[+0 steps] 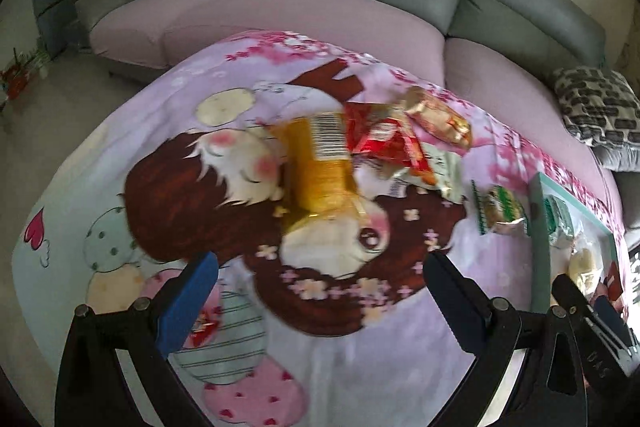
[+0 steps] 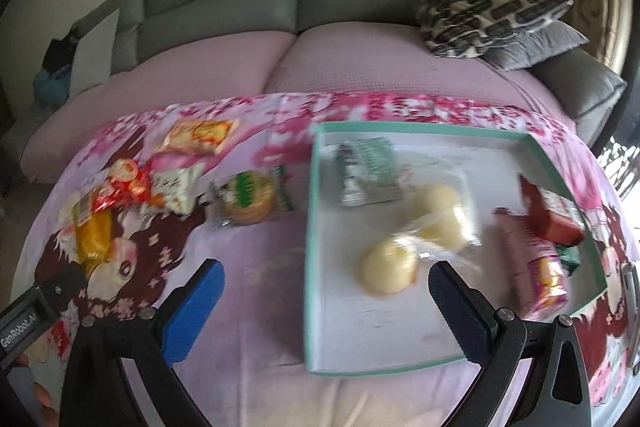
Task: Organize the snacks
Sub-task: 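Withdraw both open grippers from the tray toward the remaining snacks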
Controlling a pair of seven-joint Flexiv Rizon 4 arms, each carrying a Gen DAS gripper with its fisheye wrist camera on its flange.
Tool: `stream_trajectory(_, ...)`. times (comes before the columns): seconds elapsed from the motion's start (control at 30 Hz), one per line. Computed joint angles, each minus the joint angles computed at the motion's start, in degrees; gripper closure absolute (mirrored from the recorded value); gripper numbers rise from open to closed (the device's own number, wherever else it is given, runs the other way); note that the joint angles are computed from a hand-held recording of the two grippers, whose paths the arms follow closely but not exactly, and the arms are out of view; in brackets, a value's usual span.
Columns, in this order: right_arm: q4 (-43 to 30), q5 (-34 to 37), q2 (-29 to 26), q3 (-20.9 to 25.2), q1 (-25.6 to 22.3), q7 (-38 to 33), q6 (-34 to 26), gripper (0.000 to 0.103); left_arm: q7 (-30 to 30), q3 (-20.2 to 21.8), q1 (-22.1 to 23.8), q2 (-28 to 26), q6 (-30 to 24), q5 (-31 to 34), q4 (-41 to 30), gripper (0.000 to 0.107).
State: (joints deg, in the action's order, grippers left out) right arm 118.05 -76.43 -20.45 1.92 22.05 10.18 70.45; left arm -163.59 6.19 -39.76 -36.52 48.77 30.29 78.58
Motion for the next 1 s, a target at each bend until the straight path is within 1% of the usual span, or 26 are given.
stream_trajectory(0.17,-2.0,1.3,-2.0,0.4,1.9,-2.5,0.7,0.0,-1.9,0.1,0.9,2.0,1.6,-0.1,4.2,0.005)
stream_trajectory(0.3,-3.5,3.0,-3.5,0.4,3.6,-5.3,0.8,0.0,-2.0,-0.5,2.0,2.9,3.2,-1.1,7.3,0.005)
stream_trajectory(0.43,-4.5,5.4,-4.5,0.2,5.5,-7.6,0.6,0.0,-2.7,-0.4,2.2,3.7,3.5,-1.1,9.2,0.005)
stream_trajectory(0.67,-5.3,10.2,-6.1,0.0,8.2,-11.8,0.8,0.0,-3.1,-1.1,3.1,4.5,5.5,-2.1,12.2,0.006)
stream_trajectory(0.73,-5.3,11.4,-6.3,-0.2,9.1,-12.5,0.4,0.0,-3.4,-1.3,3.4,4.7,6.7,-2.7,13.2,0.011)
stream_trajectory(0.8,-5.2,12.2,-6.4,-0.5,9.8,-12.7,0.2,0.0,-2.3,-1.8,3.9,4.6,7.3,-3.7,13.9,0.013)
stream_trajectory(0.87,-5.3,12.9,-6.5,-0.7,10.3,-12.8,-0.2,0.0,-1.4,-2.1,4.1,4.6,7.8,-4.5,14.5,0.017)
stream_trajectory(0.9,-5.2,13.1,-6.4,-0.8,10.5,-13.0,-0.3,0.0,-1.0,-2.1,4.2,4.6,8.1,-4.9,14.9,0.022)
stream_trajectory(1.0,-5.4,13.4,-6.4,-1.1,11.1,-12.9,-0.7,0.0,-0.9,-1.8,4.1,5.0,8.9,-5.5,16.1,0.027)
